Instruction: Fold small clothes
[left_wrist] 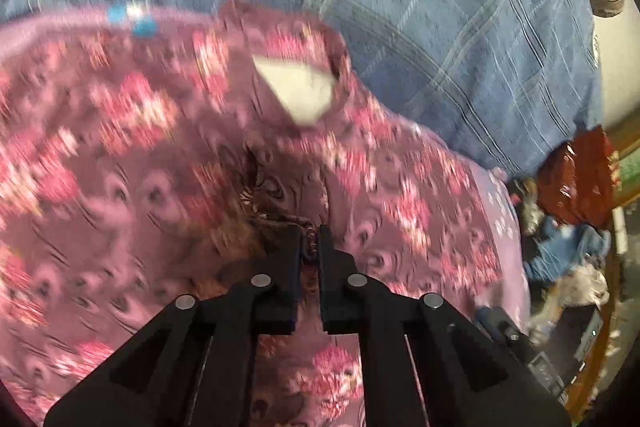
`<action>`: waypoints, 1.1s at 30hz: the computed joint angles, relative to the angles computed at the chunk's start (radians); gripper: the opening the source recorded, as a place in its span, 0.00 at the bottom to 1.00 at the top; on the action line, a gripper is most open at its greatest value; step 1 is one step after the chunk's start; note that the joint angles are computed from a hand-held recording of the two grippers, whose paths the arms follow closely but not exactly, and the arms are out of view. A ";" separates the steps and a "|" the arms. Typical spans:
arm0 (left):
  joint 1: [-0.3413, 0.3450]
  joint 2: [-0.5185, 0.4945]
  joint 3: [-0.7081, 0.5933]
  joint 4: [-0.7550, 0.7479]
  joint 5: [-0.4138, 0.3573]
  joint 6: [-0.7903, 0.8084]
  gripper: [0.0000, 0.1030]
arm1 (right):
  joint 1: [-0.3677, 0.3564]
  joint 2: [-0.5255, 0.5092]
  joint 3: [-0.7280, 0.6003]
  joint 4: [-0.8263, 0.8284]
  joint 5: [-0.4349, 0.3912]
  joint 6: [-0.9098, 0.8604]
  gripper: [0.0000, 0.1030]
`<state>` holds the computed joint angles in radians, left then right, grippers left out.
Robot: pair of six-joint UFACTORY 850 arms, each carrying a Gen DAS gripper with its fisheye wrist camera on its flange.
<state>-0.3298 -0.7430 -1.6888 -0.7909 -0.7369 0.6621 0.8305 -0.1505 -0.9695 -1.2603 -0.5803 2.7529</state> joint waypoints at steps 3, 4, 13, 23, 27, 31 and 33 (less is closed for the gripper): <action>0.024 0.088 0.082 -0.103 0.135 0.088 0.01 | 0.002 0.064 0.077 -0.043 -0.061 0.120 0.56; 0.029 0.104 0.098 -0.103 0.183 0.095 0.00 | 0.001 0.076 0.093 -0.051 -0.074 0.144 0.56; 0.102 0.061 0.036 0.035 0.062 -0.046 0.00 | -0.097 0.059 0.122 -0.068 -0.055 0.203 0.56; -0.004 -0.023 -0.007 0.013 -0.197 -0.117 0.56 | -0.054 0.079 0.156 -0.114 -0.078 0.293 0.56; -0.019 -0.109 -0.118 -0.012 -0.196 -0.267 0.20 | -0.048 0.093 0.169 -0.125 -0.075 0.309 0.56; 0.005 -0.090 -0.106 -0.051 -0.161 -0.260 0.06 | -0.041 0.111 0.181 -0.111 -0.087 0.296 0.56; 0.012 -0.033 -0.046 -0.062 -0.082 -0.217 0.06 | -0.043 0.122 0.190 -0.100 -0.096 0.291 0.56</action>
